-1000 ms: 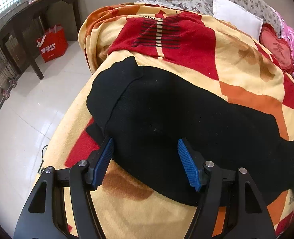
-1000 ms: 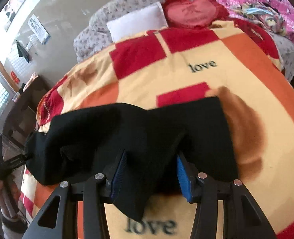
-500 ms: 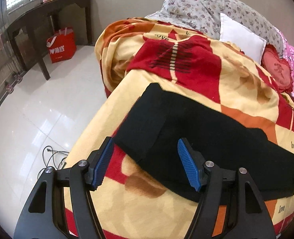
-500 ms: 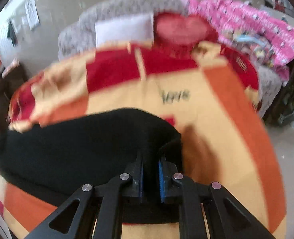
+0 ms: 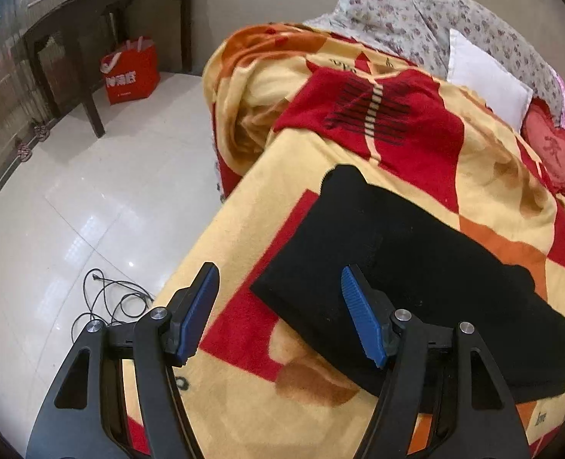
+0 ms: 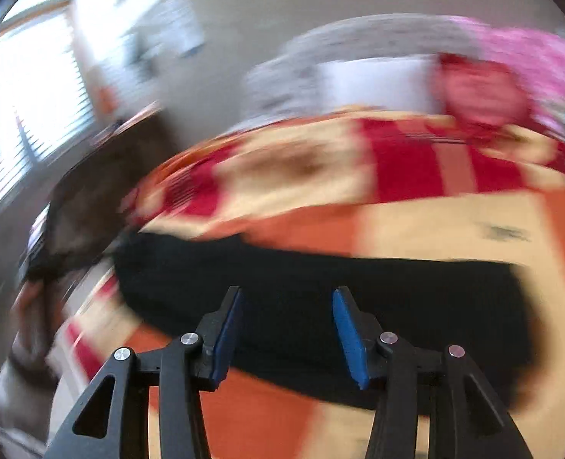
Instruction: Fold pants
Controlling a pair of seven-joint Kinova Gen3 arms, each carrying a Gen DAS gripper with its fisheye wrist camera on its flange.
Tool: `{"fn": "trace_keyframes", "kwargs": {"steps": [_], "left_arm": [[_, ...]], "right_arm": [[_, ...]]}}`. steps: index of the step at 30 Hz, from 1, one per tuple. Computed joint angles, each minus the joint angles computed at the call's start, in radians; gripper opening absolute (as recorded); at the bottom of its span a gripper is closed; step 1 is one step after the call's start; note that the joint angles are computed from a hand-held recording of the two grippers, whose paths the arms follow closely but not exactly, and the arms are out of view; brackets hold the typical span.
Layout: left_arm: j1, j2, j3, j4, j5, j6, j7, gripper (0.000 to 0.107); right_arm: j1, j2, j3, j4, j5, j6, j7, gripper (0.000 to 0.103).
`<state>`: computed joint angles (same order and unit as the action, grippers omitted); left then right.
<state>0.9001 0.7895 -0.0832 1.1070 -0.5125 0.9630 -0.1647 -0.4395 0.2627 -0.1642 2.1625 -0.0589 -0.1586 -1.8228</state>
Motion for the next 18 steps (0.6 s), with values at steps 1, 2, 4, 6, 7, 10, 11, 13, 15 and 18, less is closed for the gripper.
{"fn": "trace_keyframes", "kwargs": {"steps": [1, 2, 4, 6, 7, 10, 11, 13, 15, 18], "left_arm": [[-0.002, 0.005, 0.002, -0.005, 0.001, 0.002, -0.005, 0.067], [-0.007, 0.013, 0.005, -0.016, 0.004, 0.009, -0.013, 0.067], [-0.012, 0.020, 0.008, -0.027, 0.011, 0.010, -0.023, 0.067], [-0.012, 0.020, 0.006, -0.030, 0.012, 0.003, -0.027, 0.067], [-0.013, 0.020, 0.005, -0.030, 0.014, 0.000, -0.030, 0.067], [-0.019, 0.020, 0.007, -0.032, 0.021, -0.013, -0.041, 0.067], [-0.021, 0.020, 0.007, -0.031, 0.023, -0.020, -0.044, 0.067], [-0.022, 0.022, 0.006, -0.036, 0.027, -0.022, -0.049, 0.067], [-0.023, 0.021, 0.006, -0.032, 0.031, -0.034, -0.053, 0.067], [-0.023, 0.023, 0.006, -0.035, 0.037, -0.035, -0.061, 0.067]], "right_arm": [[-0.046, 0.025, 0.022, -0.036, 0.014, 0.027, 0.008, 0.047], [-0.093, 0.068, 0.030, -0.082, 0.037, 0.041, 0.033, 0.047], [-0.185, 0.119, 0.083, -0.151, 0.034, 0.084, 0.089, 0.047], [-0.278, 0.165, 0.159, -0.227, 0.036, 0.158, 0.143, 0.047], [-0.324, 0.180, 0.202, -0.250, 0.043, 0.179, 0.149, 0.047], [-0.461, 0.229, 0.330, -0.292, 0.114, 0.212, 0.095, 0.047], [-0.501, 0.248, 0.376, -0.310, 0.154, 0.230, 0.060, 0.047], [-0.571, 0.294, 0.458, -0.340, 0.208, 0.241, 0.021, 0.044], [-0.573, 0.322, 0.481, -0.374, 0.208, 0.251, 0.019, 0.022], [-0.468, 0.298, 0.384, -0.375, 0.102, 0.230, 0.078, 0.007]]}}
